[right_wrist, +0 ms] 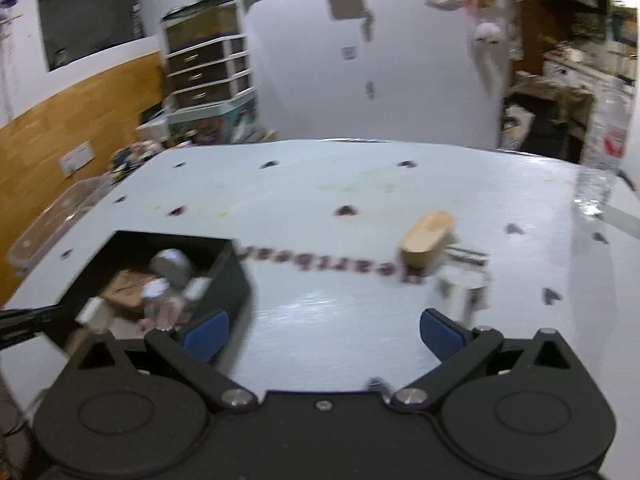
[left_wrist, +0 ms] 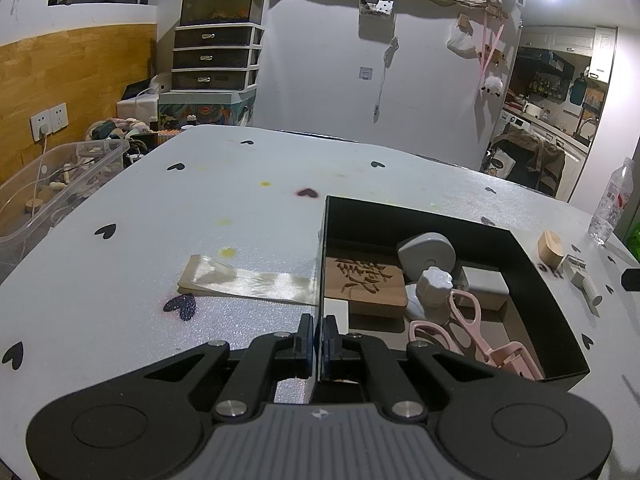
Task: Organize rigid objects
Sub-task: 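Move the right gripper back and grasp the white plastic gadget, then lower the white plastic gadget into the black box and release it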
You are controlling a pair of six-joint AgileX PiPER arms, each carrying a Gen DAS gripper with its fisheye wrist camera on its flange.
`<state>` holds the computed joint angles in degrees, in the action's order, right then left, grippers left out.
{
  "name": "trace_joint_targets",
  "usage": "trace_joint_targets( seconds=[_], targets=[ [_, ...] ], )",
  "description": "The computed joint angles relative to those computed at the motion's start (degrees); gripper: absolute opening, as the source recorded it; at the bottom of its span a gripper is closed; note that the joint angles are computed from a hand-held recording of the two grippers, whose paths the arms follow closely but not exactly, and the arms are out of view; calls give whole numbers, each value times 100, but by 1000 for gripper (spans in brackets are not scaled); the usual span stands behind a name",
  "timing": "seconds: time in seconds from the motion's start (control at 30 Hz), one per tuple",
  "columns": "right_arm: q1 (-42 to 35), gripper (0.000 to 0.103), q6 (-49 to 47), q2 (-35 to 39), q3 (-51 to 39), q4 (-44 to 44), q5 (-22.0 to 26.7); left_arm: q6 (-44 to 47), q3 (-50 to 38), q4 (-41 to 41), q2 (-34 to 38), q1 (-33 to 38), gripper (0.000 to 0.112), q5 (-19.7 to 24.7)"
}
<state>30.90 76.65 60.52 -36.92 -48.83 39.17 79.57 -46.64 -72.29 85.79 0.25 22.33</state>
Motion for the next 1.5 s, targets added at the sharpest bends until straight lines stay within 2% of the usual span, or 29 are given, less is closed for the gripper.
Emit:
trace_joint_targets(
  seconds=[0.27,0.5,0.63,0.73,0.83,0.93,1.07,1.13,1.2,1.27,1.4,1.5],
  targets=[
    [-1131,103,345,167,521,-608,-544,-9,-1,8,0,-3,4,-2],
    [-2226,103,591,895,474,-1216,-1232,14,-13,5,17,34,4,22],
    [-2925,102,-508,1488,101,-182,-1791,-12,-12,21,12,8,4,-2],
    [-3233,91,-975,1877,-127,343,-2154,-19,-13,22,13,10,4,4],
    [-3187,87,-449,2272,-388,-122,-2145,-32,-14,40,10,3,4,-5],
    [-3204,80,-383,2572,-624,-126,-2172,-37,-14,42,12,4,4,-5],
    [-3103,71,114,2962,-959,-597,-1904,-33,4,77,-10,58,4,24],
    [-3085,65,107,3049,-1056,-681,-1819,-12,18,80,-22,88,4,44],
    [-3018,53,170,3103,-1115,-841,-1659,34,39,81,-39,160,4,94],
    [-3056,48,55,3041,-1065,-773,-1732,15,36,84,-37,138,4,77],
    [-3002,47,-68,2840,-948,-581,-1603,3,47,93,-49,128,4,64],
    [-2908,47,-206,2439,-699,-389,-1726,23,79,107,-83,212,4,130]
  ],
)
